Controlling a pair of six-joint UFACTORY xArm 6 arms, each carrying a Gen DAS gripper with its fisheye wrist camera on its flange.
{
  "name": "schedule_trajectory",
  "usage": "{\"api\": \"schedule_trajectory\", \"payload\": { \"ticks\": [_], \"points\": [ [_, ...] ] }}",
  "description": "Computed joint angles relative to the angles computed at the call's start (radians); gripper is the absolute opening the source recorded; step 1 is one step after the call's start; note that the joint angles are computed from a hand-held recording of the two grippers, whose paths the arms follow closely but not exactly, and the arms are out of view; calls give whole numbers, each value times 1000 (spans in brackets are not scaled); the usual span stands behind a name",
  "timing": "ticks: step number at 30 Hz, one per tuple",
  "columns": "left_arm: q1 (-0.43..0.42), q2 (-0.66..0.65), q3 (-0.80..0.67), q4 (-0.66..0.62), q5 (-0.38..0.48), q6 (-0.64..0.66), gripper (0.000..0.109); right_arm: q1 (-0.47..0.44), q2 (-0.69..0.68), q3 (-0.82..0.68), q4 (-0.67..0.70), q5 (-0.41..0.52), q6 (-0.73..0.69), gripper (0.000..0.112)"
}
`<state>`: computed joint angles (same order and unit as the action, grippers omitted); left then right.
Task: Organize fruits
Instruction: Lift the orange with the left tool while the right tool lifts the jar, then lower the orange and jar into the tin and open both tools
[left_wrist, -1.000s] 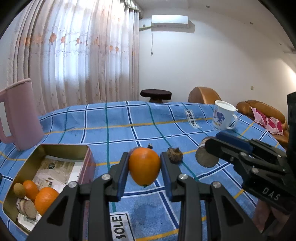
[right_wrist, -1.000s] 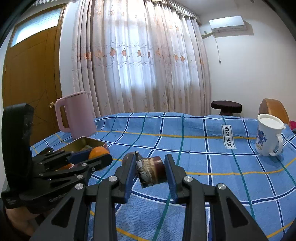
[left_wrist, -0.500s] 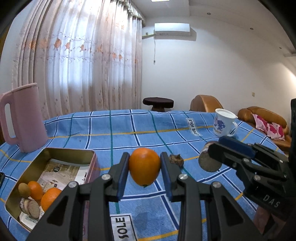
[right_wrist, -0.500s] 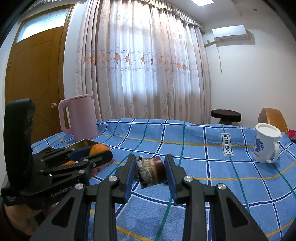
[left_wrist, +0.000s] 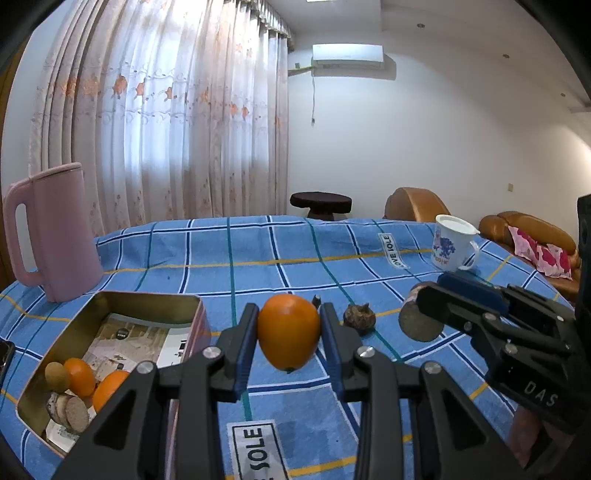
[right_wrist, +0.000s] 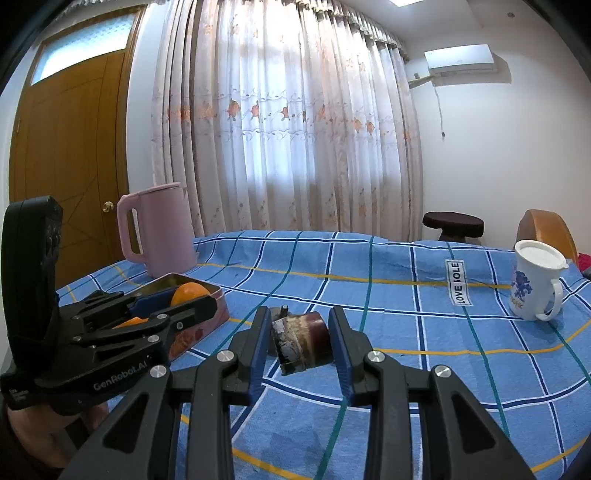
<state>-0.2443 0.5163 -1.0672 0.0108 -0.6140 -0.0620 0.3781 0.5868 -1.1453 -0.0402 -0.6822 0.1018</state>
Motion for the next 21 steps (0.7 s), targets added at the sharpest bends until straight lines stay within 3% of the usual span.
{"api": "schedule_trajectory", "payload": {
  "ticks": [21],
  "points": [
    [114,-92,85,43,49,-45,35,49,41,-159,-144,104,76,34]
  ]
}}
